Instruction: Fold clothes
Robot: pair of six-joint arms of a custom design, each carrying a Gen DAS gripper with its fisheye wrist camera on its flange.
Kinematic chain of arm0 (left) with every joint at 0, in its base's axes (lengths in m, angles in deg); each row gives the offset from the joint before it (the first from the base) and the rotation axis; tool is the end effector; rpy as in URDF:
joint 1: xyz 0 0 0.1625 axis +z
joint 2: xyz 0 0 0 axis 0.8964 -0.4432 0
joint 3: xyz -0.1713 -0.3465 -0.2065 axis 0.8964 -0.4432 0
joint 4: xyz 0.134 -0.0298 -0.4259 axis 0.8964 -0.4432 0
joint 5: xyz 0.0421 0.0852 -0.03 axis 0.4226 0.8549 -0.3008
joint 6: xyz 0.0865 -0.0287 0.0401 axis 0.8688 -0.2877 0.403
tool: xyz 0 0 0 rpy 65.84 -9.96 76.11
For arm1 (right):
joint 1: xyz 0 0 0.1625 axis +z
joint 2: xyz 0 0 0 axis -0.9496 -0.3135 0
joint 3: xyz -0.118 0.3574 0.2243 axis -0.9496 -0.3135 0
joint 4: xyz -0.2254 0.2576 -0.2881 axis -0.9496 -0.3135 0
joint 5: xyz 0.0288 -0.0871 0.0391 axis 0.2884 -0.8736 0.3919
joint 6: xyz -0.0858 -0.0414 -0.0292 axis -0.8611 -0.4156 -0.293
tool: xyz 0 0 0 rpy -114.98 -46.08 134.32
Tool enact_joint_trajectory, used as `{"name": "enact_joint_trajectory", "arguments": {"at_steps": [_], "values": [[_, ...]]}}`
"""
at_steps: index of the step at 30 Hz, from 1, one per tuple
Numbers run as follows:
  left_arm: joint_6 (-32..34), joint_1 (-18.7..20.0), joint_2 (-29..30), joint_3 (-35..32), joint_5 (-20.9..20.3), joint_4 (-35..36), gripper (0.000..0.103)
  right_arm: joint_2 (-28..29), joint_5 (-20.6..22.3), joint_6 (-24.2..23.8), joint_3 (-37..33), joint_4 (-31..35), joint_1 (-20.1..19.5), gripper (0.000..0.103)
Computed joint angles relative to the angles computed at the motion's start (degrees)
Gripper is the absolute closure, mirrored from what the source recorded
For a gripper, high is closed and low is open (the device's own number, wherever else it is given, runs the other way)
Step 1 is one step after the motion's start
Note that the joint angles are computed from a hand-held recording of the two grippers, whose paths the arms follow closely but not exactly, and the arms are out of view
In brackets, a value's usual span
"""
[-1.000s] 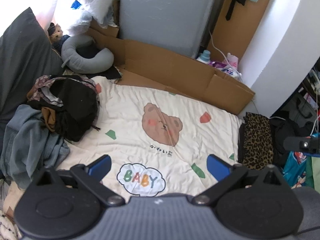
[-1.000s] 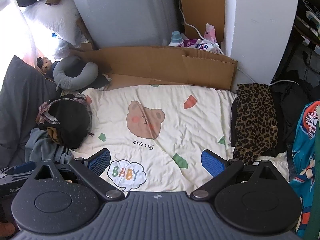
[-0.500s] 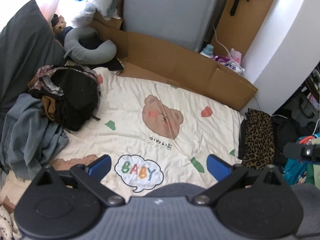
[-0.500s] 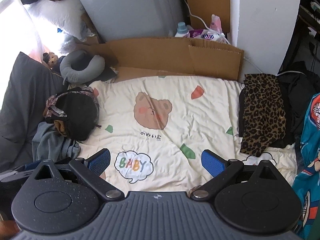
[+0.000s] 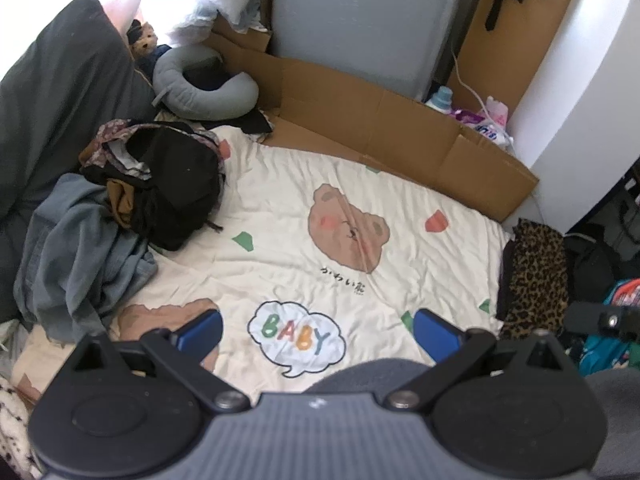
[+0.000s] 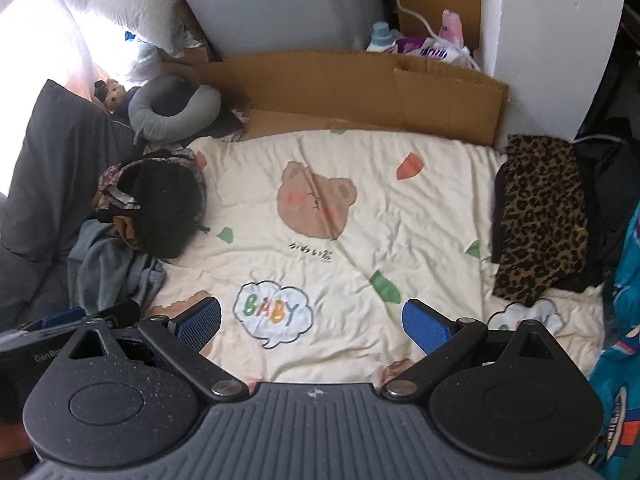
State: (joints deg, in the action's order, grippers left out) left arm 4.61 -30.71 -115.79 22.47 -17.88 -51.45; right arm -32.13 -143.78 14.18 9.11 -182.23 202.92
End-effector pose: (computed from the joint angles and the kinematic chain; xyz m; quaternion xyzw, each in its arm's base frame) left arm -0.3232 -0.4557 0.4976 0.0751 0.9047 -0.2494 0.3372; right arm 0.5213 -0.4806 0.3332 0.0781 -0.9498 0.1930 0.2336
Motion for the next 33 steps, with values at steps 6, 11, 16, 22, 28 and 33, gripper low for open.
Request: {"name": "enact_joint_trajectory", "arguments": {"at_steps": [6,11,16,22,28,33], "values": [[0.32,0.12,0.40,0.08,0.52,0.78,0.001,0.36,-0.12,-0.79,-0.15,0.04,0.03,0.003],[1.62,0.31,0.68,0.01,-0.09,0.65,0.001,1.07,-1.97,-1.42,-1.07,1.85,0.48,0.003],[1.63,0.22,0.92,-0.10,0.20,1.12,0.001,1.00,-1.55,-1.49,-1.28,2.27,0.22,0.003],[1.43,0.42,0.91,-0.17,-0.32,0.85,0.001,0.81,-1.10,-1.35,-1.19,2.30,0.00,0.003],[0.97,0.29,0.95,-0.19,0.12,1.48,0.001,0.97,-1.38,-1.26,-1.30,2.28,0.04,0.003],[1.07,0.58,1.00,-0.45,-0.18,1.45,0.001,1.12,-1.99,-1.86,-1.67,2.93,0.06,0.003]]}}
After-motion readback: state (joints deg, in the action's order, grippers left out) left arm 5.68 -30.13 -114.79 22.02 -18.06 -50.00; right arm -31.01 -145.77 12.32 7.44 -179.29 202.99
